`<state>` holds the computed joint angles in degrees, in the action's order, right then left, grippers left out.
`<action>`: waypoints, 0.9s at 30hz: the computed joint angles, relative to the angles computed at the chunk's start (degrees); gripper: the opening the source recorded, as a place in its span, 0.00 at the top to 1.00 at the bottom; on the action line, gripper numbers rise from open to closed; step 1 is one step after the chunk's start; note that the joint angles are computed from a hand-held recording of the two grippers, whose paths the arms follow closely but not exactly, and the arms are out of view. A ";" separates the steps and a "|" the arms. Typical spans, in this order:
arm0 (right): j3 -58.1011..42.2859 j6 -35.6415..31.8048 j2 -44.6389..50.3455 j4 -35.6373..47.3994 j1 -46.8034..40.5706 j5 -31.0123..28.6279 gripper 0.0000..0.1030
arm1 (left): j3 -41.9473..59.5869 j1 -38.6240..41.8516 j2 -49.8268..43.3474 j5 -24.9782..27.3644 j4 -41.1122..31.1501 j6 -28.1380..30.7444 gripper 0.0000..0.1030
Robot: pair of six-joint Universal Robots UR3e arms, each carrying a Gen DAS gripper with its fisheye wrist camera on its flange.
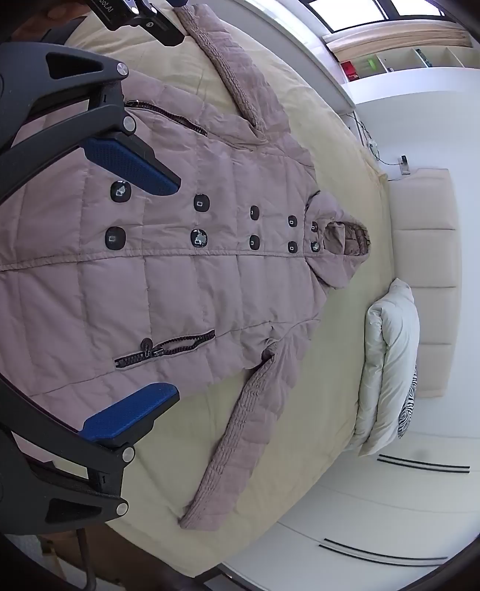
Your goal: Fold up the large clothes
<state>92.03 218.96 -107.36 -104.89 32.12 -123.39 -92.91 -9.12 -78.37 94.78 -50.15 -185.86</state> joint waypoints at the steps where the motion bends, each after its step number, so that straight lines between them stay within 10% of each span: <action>1: -0.13 0.10 0.10 0.13 0.04 0.07 0.00 | 0.44 -0.01 -0.12 0.01 -0.73 -0.08 0.00; 27: 0.67 0.35 0.37 -0.35 0.39 -0.26 0.00 | 0.80 0.31 -0.02 -0.39 -1.69 0.15 0.00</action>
